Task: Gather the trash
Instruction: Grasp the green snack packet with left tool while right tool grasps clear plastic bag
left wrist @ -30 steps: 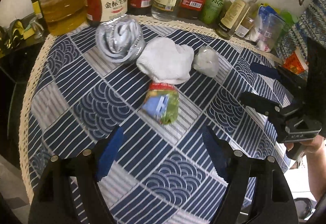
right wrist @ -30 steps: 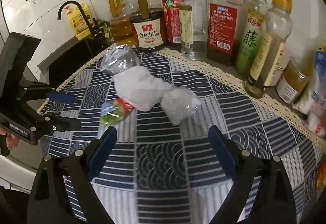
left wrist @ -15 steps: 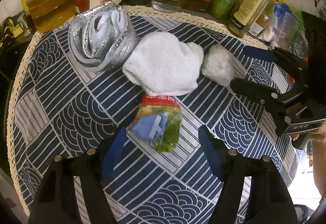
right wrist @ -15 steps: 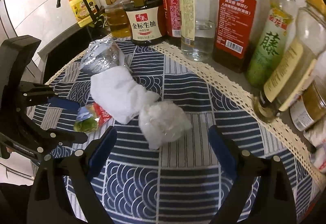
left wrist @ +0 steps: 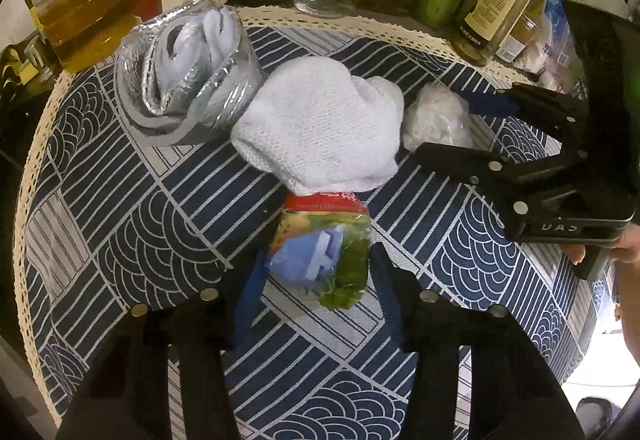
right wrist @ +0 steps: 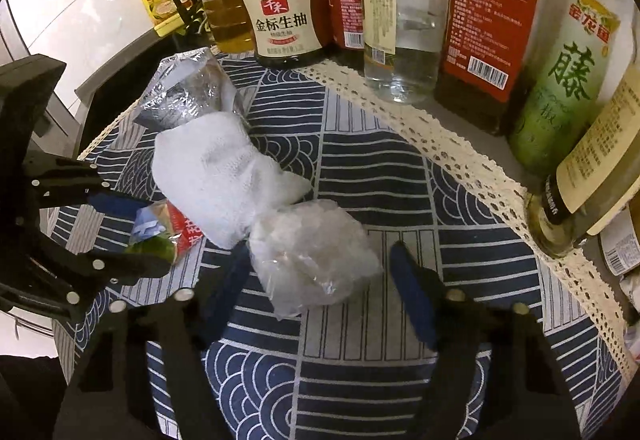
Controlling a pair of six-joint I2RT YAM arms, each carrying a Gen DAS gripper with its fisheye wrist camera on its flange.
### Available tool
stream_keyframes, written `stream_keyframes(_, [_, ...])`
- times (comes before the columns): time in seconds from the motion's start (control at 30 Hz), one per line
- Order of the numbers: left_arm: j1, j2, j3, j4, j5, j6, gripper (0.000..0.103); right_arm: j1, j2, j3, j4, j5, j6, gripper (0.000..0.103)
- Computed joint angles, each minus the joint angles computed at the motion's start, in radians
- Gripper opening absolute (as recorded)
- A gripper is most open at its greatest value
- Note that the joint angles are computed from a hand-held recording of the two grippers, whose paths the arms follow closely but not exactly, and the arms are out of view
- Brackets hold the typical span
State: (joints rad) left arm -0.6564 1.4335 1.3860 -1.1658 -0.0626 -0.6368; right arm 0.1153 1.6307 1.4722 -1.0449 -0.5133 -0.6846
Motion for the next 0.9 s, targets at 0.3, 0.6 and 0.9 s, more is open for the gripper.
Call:
stream_keyframes(0.3, [-0.001,-0.020,-0.001,-0.003,-0.001,0.007,0.049,-0.001,-0.031,-0.018,-0.001,0.014,-0.002,0.060])
stream_keyframes(0.6, [-0.025,-0.080,-0.017,-0.034,-0.008,0.005,0.049,-0.012,-0.106,-0.067,-0.014,0.009,0.022,0.060])
stream_keyframes(0.9, [-0.067,-0.185,-0.060,-0.061,-0.014,-0.009,0.048,0.019,-0.261,-0.172,-0.023,0.032,0.100,0.060])
